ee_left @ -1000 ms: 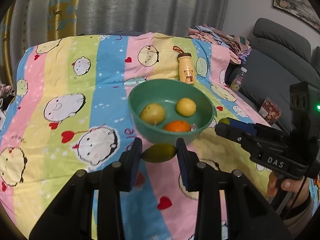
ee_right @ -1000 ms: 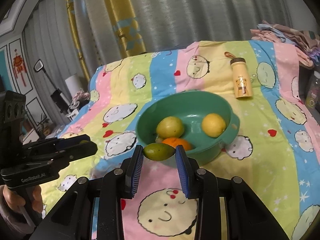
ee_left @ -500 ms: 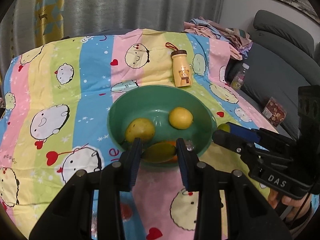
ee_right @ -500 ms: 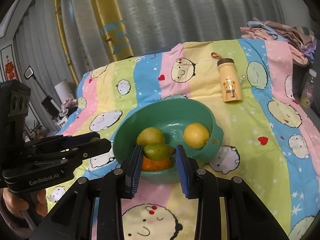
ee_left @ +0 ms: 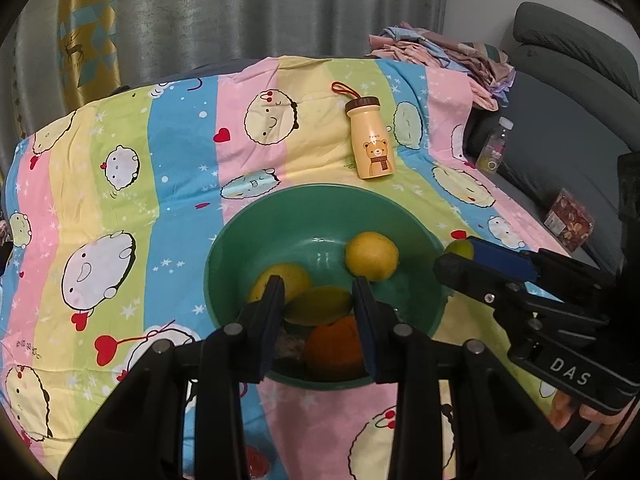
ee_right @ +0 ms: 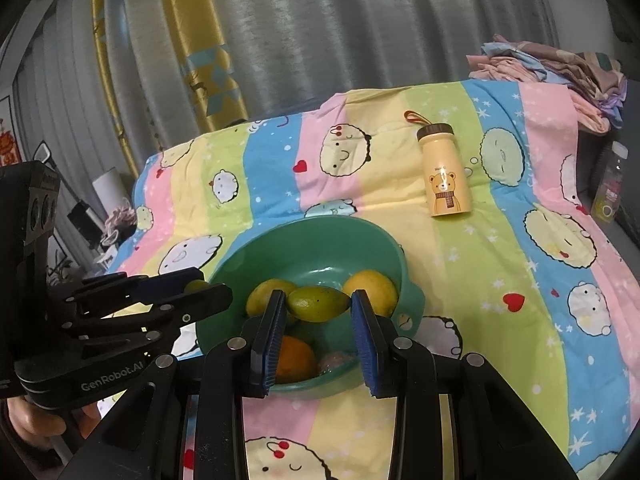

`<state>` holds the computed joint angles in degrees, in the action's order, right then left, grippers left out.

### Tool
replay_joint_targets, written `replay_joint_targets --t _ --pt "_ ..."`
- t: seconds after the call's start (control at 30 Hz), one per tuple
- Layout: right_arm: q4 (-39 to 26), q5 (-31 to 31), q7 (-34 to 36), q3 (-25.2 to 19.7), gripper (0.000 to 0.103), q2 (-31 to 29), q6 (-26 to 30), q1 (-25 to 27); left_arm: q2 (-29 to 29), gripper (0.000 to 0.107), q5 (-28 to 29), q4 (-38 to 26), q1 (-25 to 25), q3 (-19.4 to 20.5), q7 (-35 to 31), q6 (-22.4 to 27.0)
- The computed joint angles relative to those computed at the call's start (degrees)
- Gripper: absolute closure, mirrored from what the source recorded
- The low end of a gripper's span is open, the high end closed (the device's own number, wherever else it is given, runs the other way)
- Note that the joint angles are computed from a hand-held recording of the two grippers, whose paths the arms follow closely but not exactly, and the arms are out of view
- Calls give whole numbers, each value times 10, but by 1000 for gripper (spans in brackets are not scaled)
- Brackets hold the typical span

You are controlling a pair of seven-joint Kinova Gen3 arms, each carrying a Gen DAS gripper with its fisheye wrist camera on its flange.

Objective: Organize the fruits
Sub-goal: 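Carry both small green fruits over the green bowl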

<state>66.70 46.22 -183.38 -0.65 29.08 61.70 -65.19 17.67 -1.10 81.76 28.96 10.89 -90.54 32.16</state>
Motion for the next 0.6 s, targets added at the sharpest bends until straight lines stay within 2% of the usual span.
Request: replay_joint_targets --t 0.27,0.6 --pt "5 -19 12 -4 68 1 -10 13 17 73 -39 -23 27 -19 31 24" --pt "-35 -46 63 1 68 27 15 11 38 73 -68 -55 42 -27 62 57"
